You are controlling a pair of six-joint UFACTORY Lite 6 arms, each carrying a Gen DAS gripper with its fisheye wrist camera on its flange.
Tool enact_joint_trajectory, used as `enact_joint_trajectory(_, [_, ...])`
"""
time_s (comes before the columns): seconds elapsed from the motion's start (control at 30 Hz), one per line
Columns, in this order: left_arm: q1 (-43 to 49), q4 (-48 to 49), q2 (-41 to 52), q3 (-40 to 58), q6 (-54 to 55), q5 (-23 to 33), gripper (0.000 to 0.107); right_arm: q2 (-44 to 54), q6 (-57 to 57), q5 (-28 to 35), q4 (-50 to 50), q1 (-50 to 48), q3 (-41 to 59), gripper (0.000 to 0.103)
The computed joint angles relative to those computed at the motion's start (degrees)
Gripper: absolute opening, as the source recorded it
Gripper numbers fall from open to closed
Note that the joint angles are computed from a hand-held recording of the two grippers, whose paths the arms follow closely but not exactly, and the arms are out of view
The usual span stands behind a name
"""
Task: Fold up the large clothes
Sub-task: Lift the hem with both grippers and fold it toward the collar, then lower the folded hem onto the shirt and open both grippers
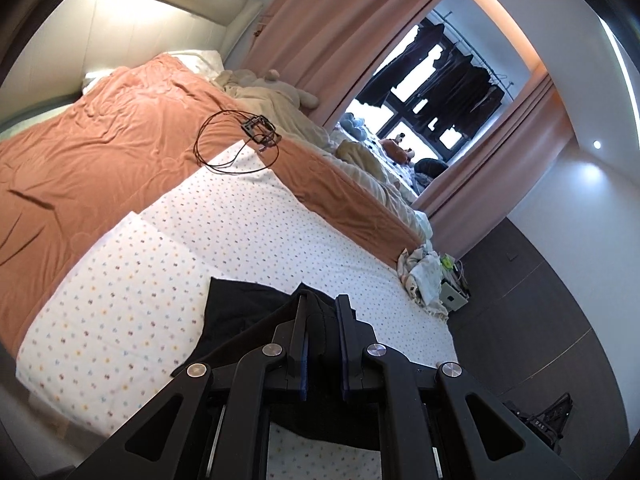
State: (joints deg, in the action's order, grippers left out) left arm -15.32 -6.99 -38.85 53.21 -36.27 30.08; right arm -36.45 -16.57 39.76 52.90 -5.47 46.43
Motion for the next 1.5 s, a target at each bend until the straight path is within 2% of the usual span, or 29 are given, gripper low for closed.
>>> enact_joint_trajectory(0.13, [2.8, -5.3, 9.3, 3.6, 7.2, -4.5, 0.011, 9.6, -5.5, -4.9, 4.3, 1.8, 4.1, 0.013])
enact_joint_trajectory(0.33, [8.0, -21.6, 23.5, 8.7, 25.3, -9.9, 0.011, 26.1, -14.9, -10.5, 11.7, 4.4, 12.6, 0.013])
enact_joint_trajectory(0.47, [9.9, -30.8, 34.1, 13.9, 35.7, -11.8, 0.011, 36.8, -19.6, -12.6, 15.4, 5.2, 19.4, 0.013])
enact_joint_trajectory(0.7, [11.2, -40.5, 54.6, 26.9, 46.7, -12.9, 0.011, 54.3, -23.8, -14.8, 19.2, 5.6, 31.6, 0.013])
enact_joint_trajectory(0.77, [11.6, -41.7, 60.5, 31.5, 48.2, -12.7, 0.011, 59.1, -24.1, -14.9, 19.4, 5.6, 35.7, 0.013])
enact_joint_trajectory(0.9, [12.1, -39.2, 73.4, 43.0, 45.7, -11.6, 0.011, 69.6, -20.3, -17.3, 13.6, 6.9, 45.6, 0.013])
enact_joint_trajectory(1.03, [12.3, -35.9, 86.5, 55.7, 42.1, -9.7, 0.014, 80.9, -14.8, -16.1, 8.4, 6.4, 55.9, 0.013])
enact_joint_trajectory(1.07, [12.0, -34.2, 89.0, 58.3, 40.5, -9.0, 0.016, 83.9, -14.0, -14.9, 7.3, 6.3, 58.8, 0.018])
enact_joint_trajectory(1.1, [11.9, -32.3, 91.9, 61.4, 39.3, -7.8, 0.024, 85.8, -13.7, -14.2, 6.8, 6.2, 60.4, 0.026])
enact_joint_trajectory(1.13, [11.8, -30.3, 94.8, 64.6, 38.2, -6.3, 0.038, 86.8, -14.5, -14.2, 7.1, 6.2, 60.6, 0.032])
enact_joint_trajectory(1.17, [11.7, -29.8, 96.3, 65.7, 38.4, -5.9, 0.047, 86.9, -16.3, -14.8, 8.2, 6.3, 59.7, 0.045])
enact_joint_trajectory(1.2, [11.5, -29.3, 96.3, 64.7, 38.4, -7.2, 0.06, 86.5, -18.8, -16.0, 9.8, 6.3, 58.0, 0.057])
enact_joint_trajectory(1.23, [11.3, -29.1, 94.9, 61.5, 38.8, -9.7, 0.069, 85.8, -20.6, -17.3, 10.9, 6.4, 56.3, 0.063])
enact_joint_trajectory(1.27, [11.3, -28.0, 94.2, 60.3, 38.3, -10.5, 0.071, 84.9, -21.5, -19.0, 11.1, 6.6, 54.7, 0.072])
enact_joint_trajectory(1.3, [11.4, -27.9, 93.5, 59.3, 39.8, -10.6, 0.072, 84.1, -23.6, -20.1, 12.8, 6.5, 53.2, 0.075])
enact_joint_trajectory(1.4, [11.7, -33.3, 90.0, 53.8, 46.8, -14.1, 0.072, 85.2, -19.4, -20.3, 12.2, 6.4, 54.4, 0.075])
enact_joint_trajectory(1.5, [11.8, -32.1, 89.9, 53.6, 47.6, -13.1, 0.072, 84.4, -18.9, -22.2, 8.4, 7.9, 53.8, 0.075])
